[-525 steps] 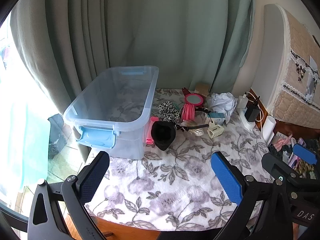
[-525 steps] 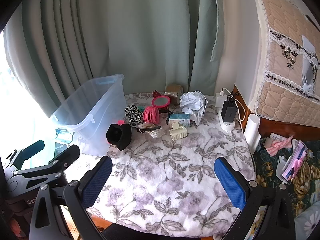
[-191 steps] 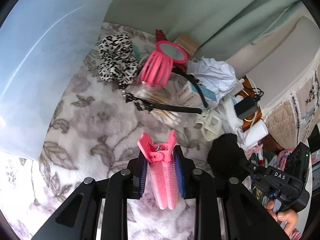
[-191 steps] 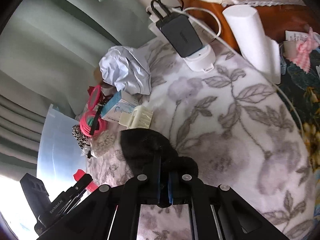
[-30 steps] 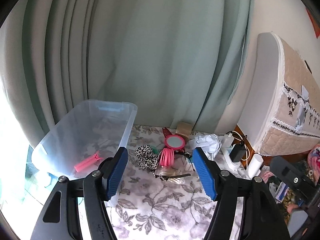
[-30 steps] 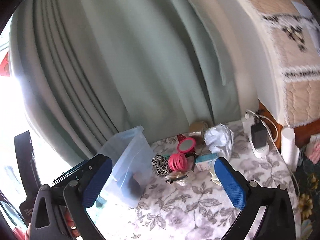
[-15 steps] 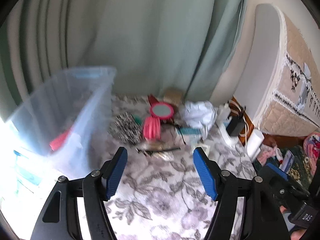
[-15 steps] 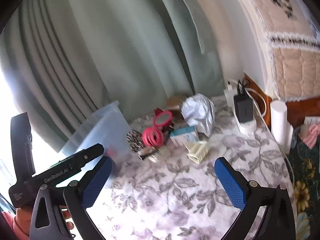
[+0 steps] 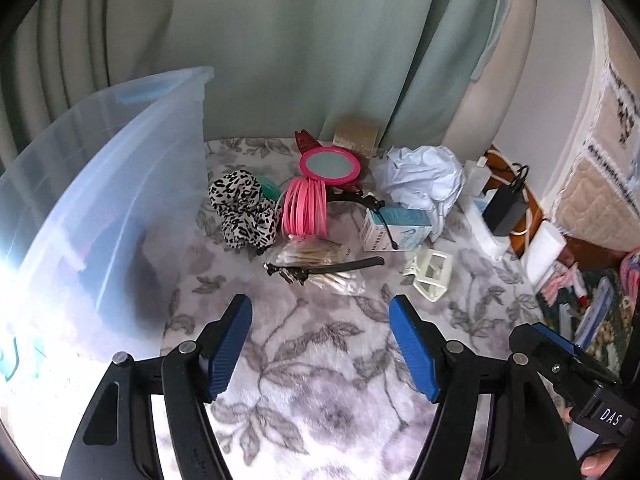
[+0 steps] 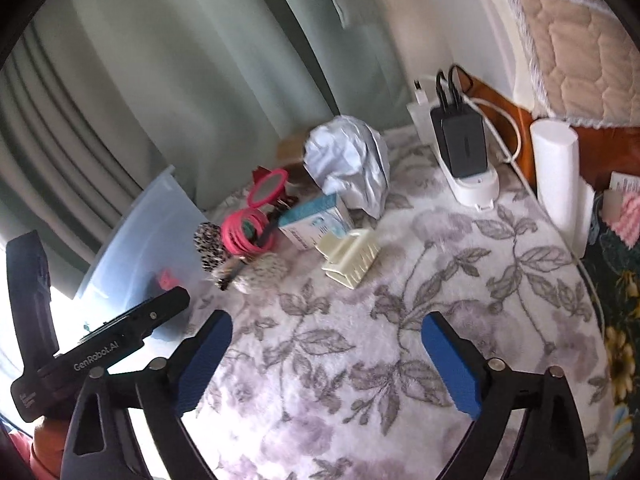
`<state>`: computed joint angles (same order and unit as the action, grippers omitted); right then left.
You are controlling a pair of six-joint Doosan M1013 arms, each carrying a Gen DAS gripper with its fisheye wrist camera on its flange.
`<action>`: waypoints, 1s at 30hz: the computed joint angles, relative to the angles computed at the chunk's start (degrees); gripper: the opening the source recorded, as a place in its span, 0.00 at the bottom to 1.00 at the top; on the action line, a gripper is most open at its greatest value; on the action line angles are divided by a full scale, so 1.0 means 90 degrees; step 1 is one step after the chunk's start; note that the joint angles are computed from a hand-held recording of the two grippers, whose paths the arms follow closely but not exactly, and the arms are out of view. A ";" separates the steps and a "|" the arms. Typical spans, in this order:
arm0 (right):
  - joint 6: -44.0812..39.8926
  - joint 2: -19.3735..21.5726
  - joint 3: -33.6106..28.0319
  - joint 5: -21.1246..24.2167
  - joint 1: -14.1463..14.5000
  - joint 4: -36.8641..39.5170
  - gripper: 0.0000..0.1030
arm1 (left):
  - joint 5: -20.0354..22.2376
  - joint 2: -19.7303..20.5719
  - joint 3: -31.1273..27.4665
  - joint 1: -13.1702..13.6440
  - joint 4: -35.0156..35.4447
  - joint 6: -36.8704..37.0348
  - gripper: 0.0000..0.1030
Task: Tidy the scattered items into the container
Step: 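Grasp and lift the pink bangles with the left gripper while the right approaches the cream clip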
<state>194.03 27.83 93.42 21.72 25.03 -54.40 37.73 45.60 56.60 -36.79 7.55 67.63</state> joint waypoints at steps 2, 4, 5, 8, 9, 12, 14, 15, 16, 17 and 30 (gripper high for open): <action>-0.0359 0.0078 -0.0074 -0.0028 -0.0065 0.0359 0.84 | 0.0052 0.0106 -0.0150 0.0020 -0.0137 0.0122 0.70; -0.0796 0.0163 -0.0169 -0.0038 -0.0136 0.0792 0.77 | 0.0049 0.0169 -0.0242 0.0033 -0.0163 0.0171 0.70; -0.0991 0.0203 -0.0215 -0.0056 -0.0173 0.0989 0.75 | 0.0072 0.0208 -0.0318 0.0038 -0.0160 0.0208 0.70; -0.1394 0.0314 -0.0342 -0.0099 -0.0269 0.1391 0.73 | 0.0176 0.0375 -0.0654 0.0065 -0.0140 0.0300 0.70; -0.1499 0.0349 -0.0382 -0.0124 -0.0302 0.1507 0.73 | 0.0219 0.0443 -0.0790 0.0077 -0.0133 0.0326 0.70; -0.1849 0.0467 -0.0513 -0.0154 -0.0399 0.1976 0.71 | 0.0364 0.0659 -0.1213 0.0112 -0.0116 0.0395 0.70; -0.2067 0.0543 -0.0587 -0.0174 -0.0455 0.2267 0.67 | 0.0522 0.0842 -0.1552 0.0131 -0.0046 0.0395 0.70; -0.2178 0.0582 -0.0623 -0.0167 -0.0477 0.2405 0.66 | 0.0599 0.0921 -0.1693 0.0136 -0.0006 0.0398 0.70; -0.2292 0.0615 -0.0656 -0.0158 -0.0495 0.2534 0.66 | 0.0676 0.0998 -0.1830 0.0140 0.0033 0.0403 0.70; -0.2406 0.0646 -0.0688 -0.0149 -0.0511 0.2659 0.65 | 0.0792 0.1094 -0.1999 0.0145 0.0081 0.0403 0.70; -0.2889 0.0928 -0.1070 -0.0007 -0.0619 0.3226 0.60 | 0.2185 0.2217 -0.3978 0.0219 0.0002 0.0595 0.56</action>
